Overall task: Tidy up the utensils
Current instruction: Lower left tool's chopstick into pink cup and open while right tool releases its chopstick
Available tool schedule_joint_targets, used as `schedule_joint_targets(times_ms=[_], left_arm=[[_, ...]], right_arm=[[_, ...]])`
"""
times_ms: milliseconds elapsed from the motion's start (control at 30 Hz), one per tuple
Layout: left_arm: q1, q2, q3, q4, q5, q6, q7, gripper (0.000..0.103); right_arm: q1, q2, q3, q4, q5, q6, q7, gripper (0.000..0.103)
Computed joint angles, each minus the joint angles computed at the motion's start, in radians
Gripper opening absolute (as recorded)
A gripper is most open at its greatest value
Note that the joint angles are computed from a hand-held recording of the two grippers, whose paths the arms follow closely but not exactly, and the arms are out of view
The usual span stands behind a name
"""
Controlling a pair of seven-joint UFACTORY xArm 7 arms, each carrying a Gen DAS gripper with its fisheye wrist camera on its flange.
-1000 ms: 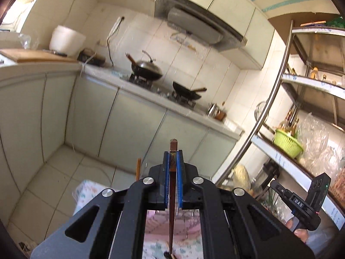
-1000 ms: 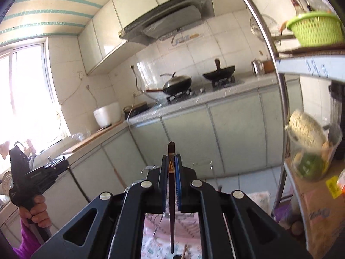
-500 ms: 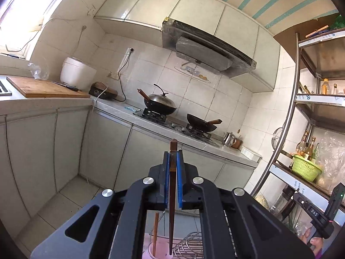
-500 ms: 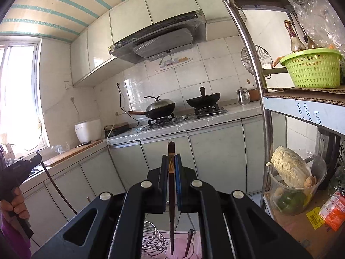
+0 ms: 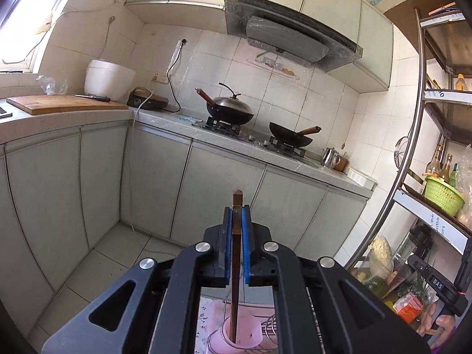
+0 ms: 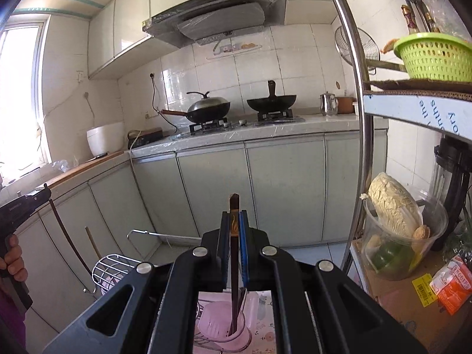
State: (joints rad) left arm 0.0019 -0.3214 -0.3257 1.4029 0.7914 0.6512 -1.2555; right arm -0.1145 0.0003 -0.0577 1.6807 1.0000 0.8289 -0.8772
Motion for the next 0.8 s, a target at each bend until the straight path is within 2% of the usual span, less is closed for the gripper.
schedule_joint_targets(times_ms=[233,400,667,800], left_arm=[[-0.035,0.032,0.037,-0.02,-0.091,0.02,0.054,0.005],[-0.055,0.048,0.062,-0.037,-0.138,0.02,0.069,0.005],[-0.071,0.062,0.069,-0.045,-0.152,0.019,0.082,0.005],[-0.075,0.062,0.063,-0.052,-0.133,0.029,0.068,0.005]], right_arm=[[-0.016,0.053,0.012,0.022,-0.085,0.062,0.079,0.006],[-0.034,0.073,0.023,0.024,-0.093,0.088,0.103,0.006],[-0.05,0.076,0.03,0.02,-0.074,0.094,0.098,0.006],[-0.059,0.089,0.031,0.035,-0.081,0.135,0.126,0.007]])
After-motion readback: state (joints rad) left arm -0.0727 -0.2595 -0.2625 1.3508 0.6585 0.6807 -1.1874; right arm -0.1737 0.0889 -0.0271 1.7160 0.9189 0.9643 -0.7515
